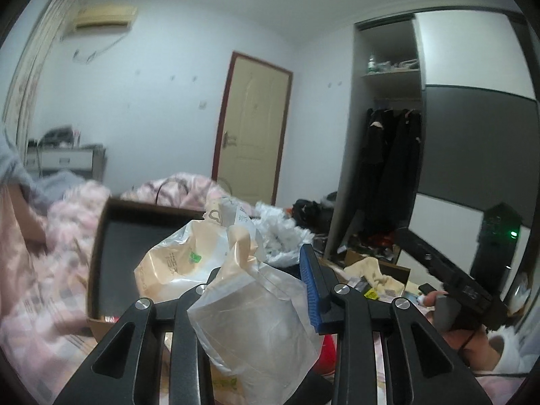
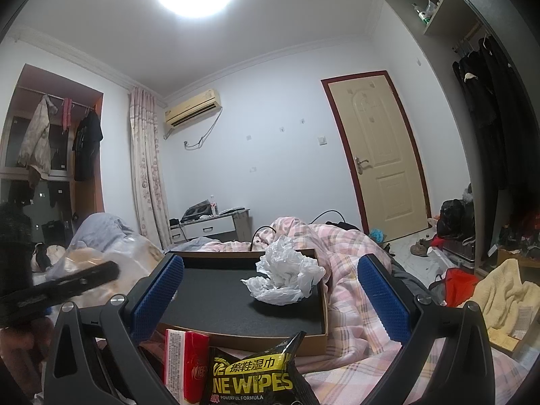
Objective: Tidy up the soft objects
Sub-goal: 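Move the left gripper down onto the beige Face tissue bag and close, then lift the tissue bag with the left gripper and lower it into the box tray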
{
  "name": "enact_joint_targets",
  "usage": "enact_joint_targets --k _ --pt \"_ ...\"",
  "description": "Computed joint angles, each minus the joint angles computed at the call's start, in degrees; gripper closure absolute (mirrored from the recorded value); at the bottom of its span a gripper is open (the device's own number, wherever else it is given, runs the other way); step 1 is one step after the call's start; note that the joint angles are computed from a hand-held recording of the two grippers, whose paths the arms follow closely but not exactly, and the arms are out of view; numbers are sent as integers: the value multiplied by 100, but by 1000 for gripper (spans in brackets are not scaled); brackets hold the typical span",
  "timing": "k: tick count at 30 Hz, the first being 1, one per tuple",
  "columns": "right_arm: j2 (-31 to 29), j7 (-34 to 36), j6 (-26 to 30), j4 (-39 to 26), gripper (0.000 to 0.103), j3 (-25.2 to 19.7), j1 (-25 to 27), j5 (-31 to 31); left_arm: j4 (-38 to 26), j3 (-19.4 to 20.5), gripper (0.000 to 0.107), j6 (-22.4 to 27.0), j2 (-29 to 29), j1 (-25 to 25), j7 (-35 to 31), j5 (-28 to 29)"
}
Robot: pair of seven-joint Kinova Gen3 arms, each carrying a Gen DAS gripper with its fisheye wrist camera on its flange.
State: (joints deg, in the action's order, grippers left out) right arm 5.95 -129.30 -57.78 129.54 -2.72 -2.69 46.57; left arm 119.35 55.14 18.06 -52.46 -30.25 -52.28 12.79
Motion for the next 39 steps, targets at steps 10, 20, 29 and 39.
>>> enact_joint_targets --k 10,20,29,39 --pt "-58 452 51 87 0 -16 -85 -83 -30 298 78 -63 297 -297 40 30" --pt "-112 566 -33 91 0 5 -68 -69 220 61 18 -115 -209 -353 548 303" --pt "30 526 -515 148 0 12 48 -118 184 23 16 200 -1053 -382 597 225" --pt "-36 1231 -51 26 0 -79 -195 405 189 17 4 218 -1205 -459 422 334"
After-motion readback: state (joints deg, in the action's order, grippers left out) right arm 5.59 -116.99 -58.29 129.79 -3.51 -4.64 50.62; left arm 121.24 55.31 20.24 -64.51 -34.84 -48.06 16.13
